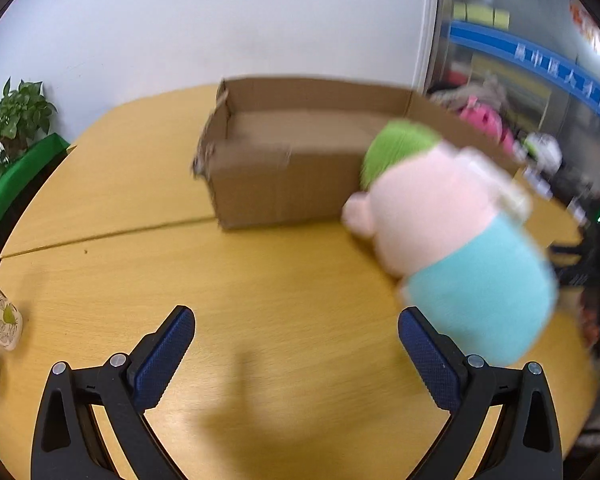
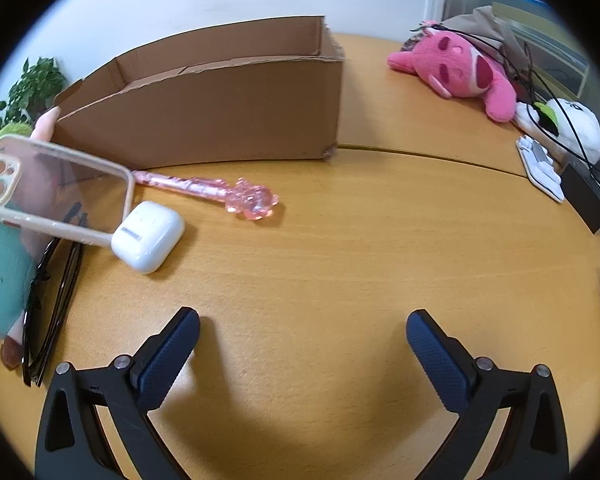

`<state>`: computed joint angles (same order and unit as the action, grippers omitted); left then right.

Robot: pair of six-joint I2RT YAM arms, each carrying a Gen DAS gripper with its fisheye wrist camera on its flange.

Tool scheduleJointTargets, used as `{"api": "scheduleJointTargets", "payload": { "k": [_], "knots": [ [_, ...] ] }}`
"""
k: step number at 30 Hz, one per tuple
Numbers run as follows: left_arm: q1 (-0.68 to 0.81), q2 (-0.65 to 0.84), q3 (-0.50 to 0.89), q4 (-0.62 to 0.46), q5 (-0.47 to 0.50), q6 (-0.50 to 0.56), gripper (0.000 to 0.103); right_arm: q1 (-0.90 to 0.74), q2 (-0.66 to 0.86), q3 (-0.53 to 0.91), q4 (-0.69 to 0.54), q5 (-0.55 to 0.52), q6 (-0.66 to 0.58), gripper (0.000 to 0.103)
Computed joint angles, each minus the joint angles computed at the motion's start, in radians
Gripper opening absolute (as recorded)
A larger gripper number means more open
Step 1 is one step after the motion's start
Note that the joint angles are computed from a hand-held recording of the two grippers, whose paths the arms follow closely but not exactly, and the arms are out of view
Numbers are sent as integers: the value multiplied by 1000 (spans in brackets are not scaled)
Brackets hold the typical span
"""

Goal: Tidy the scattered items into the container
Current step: 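Move the left gripper to the plush pig and close on its body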

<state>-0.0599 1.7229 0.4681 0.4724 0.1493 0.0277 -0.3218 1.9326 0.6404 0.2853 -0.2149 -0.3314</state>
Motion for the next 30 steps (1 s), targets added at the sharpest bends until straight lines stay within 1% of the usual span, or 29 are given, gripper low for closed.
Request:
{"api": "scheduleJointTargets", "payload": {
  "k": [3,5,6,9,13,15,18,23,24,26,28,30],
  "knots": [
    [15,-141,-29,-84,77,-12,103,28,-14,-20,3,-12,-13,103],
    [-1,-157,-13,-103,112,-28,103,48,-33,-43,15,-27,-5,103],
    [-17,-170,6,-131,129,-42,103,62,-51,-62,29,-35,-1,103],
    [-67,-143,68,-157,160,-80,103,96,-122,-121,64,-64,13,103],
    [-117,-96,145,-200,165,-108,103,114,-223,-166,41,-145,41,103],
    [-133,-65,180,-214,162,-126,103,128,-263,-182,32,-158,52,103],
    [-135,7,239,-217,184,-155,103,147,-300,-208,30,-168,69,103],
    [-115,119,324,-230,248,-191,101,157,-302,-208,9,-208,96,103],
    [-112,131,336,-239,261,-194,100,161,-304,-213,12,-214,99,103],
    [-117,143,350,-259,248,-184,97,178,-315,-224,15,-210,105,103],
    [-125,150,360,-282,218,-174,89,191,-323,-231,15,-205,106,103],
    [-121,149,352,-276,227,-172,88,204,-326,-233,17,-203,110,103]
  ]
}}
